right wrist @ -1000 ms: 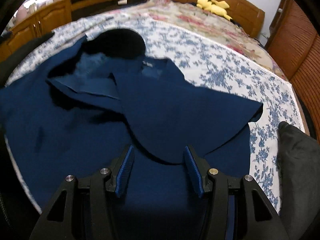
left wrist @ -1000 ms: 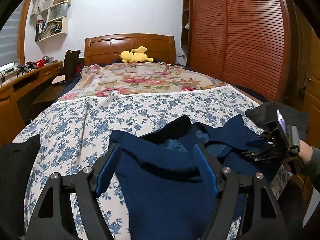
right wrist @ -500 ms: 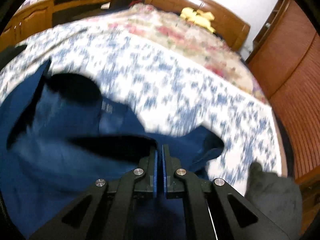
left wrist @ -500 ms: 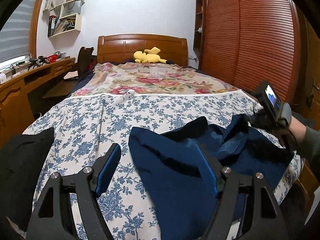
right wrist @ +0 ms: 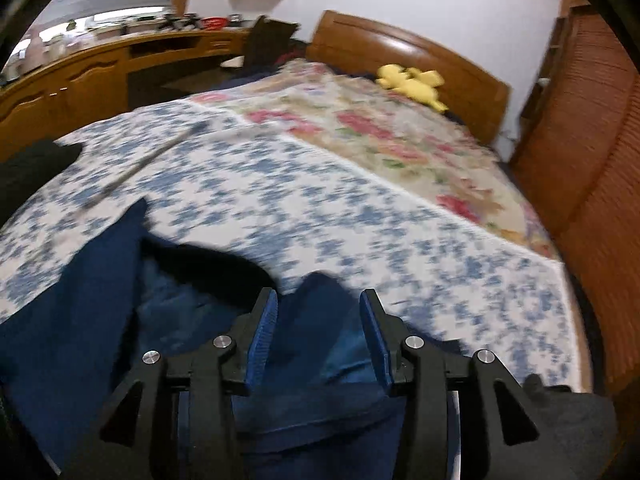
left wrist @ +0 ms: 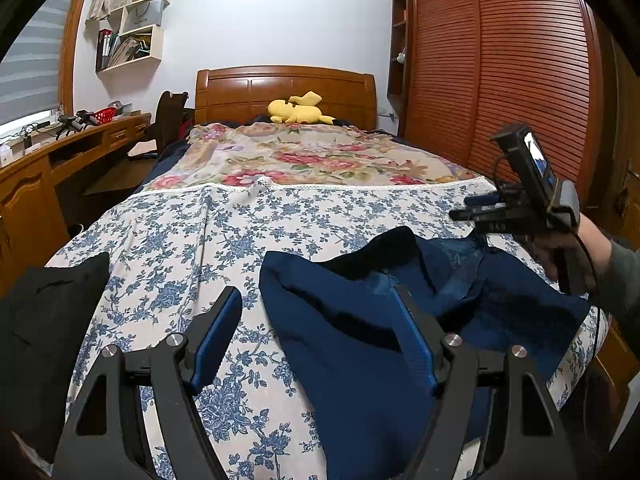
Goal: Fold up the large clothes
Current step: 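Grasp the folded blazer edge with the right tool and tuck it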
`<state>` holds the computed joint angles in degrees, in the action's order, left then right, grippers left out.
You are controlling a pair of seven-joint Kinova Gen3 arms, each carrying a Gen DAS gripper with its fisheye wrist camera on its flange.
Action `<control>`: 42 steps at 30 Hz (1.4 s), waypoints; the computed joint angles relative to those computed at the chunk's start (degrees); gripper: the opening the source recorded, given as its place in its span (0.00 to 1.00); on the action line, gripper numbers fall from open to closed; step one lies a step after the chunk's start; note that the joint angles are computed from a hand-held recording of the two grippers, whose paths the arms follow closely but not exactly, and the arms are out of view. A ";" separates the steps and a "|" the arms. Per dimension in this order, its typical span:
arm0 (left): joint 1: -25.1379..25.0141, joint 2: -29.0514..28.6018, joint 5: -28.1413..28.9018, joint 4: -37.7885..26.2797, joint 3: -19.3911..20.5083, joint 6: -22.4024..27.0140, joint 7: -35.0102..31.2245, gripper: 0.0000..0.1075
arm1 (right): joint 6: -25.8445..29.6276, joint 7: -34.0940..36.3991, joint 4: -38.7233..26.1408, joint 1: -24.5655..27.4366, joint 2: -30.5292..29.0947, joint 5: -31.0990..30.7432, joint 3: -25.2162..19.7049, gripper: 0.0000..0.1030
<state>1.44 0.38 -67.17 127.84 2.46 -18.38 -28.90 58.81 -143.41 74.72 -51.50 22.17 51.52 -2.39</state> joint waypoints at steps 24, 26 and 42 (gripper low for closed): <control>-0.49 -0.06 -1.22 0.03 -0.51 1.02 1.00 0.70 | -12.78 22.56 0.86 7.71 0.32 -26.42 -3.68 0.43; -0.52 -0.09 -1.02 0.06 -0.45 1.13 0.79 0.70 | -11.04 23.27 -0.69 7.61 1.48 -27.23 -3.06 0.43; -0.25 -0.16 -3.41 0.19 -0.10 1.96 2.70 0.70 | -5.23 25.14 -16.98 3.43 12.53 -18.60 5.21 0.02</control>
<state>1.19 0.22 -70.58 128.03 2.36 -16.42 -26.20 53.58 -118.26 57.74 -48.07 34.70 32.92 2.82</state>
